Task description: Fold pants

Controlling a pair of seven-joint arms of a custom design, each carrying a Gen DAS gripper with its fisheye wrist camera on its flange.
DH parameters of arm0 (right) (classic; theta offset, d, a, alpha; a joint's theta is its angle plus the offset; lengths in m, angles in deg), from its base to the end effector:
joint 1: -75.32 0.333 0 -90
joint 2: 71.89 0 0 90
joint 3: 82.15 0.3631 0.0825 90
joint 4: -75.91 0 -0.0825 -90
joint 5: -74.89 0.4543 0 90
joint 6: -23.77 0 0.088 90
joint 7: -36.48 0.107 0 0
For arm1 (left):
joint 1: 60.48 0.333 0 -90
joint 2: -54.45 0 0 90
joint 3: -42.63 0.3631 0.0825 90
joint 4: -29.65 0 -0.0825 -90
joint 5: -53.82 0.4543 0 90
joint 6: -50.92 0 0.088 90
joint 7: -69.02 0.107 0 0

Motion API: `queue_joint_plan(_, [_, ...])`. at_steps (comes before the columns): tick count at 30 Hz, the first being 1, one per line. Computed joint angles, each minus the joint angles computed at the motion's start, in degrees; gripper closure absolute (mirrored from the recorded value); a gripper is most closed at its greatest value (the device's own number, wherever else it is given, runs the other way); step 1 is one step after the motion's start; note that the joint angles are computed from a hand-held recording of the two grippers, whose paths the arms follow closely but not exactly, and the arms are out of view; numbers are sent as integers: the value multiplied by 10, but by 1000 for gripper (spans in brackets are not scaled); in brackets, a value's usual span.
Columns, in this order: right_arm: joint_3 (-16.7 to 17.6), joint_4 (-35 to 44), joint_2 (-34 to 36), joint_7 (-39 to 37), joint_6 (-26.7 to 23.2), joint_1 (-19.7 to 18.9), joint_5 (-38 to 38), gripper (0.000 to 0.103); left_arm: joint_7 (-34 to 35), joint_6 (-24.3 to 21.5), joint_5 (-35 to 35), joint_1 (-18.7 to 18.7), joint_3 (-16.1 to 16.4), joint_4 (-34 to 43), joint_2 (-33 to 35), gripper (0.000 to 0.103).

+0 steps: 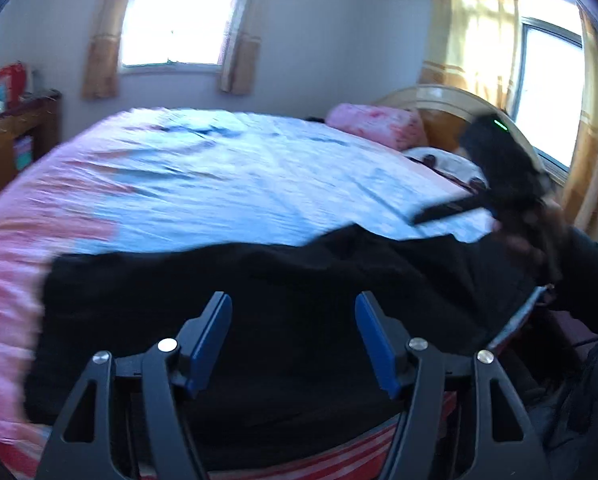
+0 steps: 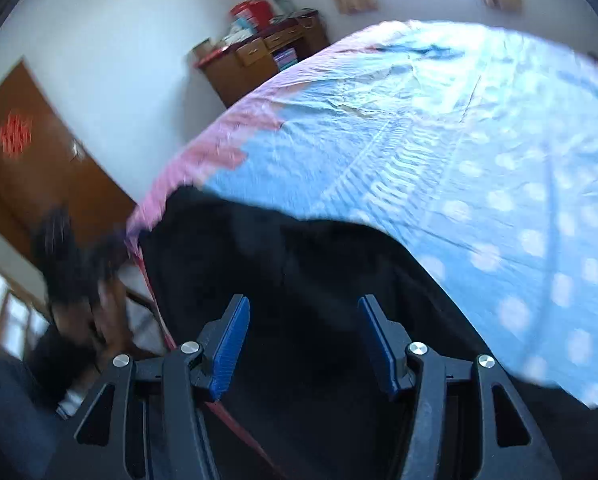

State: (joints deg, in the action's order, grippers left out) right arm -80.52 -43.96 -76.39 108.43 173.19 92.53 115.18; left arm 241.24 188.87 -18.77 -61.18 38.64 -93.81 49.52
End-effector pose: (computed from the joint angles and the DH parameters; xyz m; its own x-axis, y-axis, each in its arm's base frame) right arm 0.6008 0.1909 0.5374 0.2581 -0.8615 -0.4372 -0.8423 0.0210 -0.5386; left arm 0.6076 -0.0567 0.4894 -0.6850 -0.6904 0.2327 -0.5272 0.2492 -0.8124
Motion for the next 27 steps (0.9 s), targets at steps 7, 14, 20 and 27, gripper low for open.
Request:
queue_joint_plan(7, [25,94,99,10,-35,-26,68,49,-59,1,76,-14,-22,13,38,36])
queue_joint_plan(14, [46,137,150,43,-46,-56,71,87,-78,-21,81,-6,-23,9,44,34])
queue_joint_plan(20, [53,146,170,86,3,-65,14,97,-71,-22,74,-6,-25,3,39,34])
queue_joint_plan(27, [70,127,170,78,6,-92,53,78,-94,-12,81,-11,-27,4,34,33])
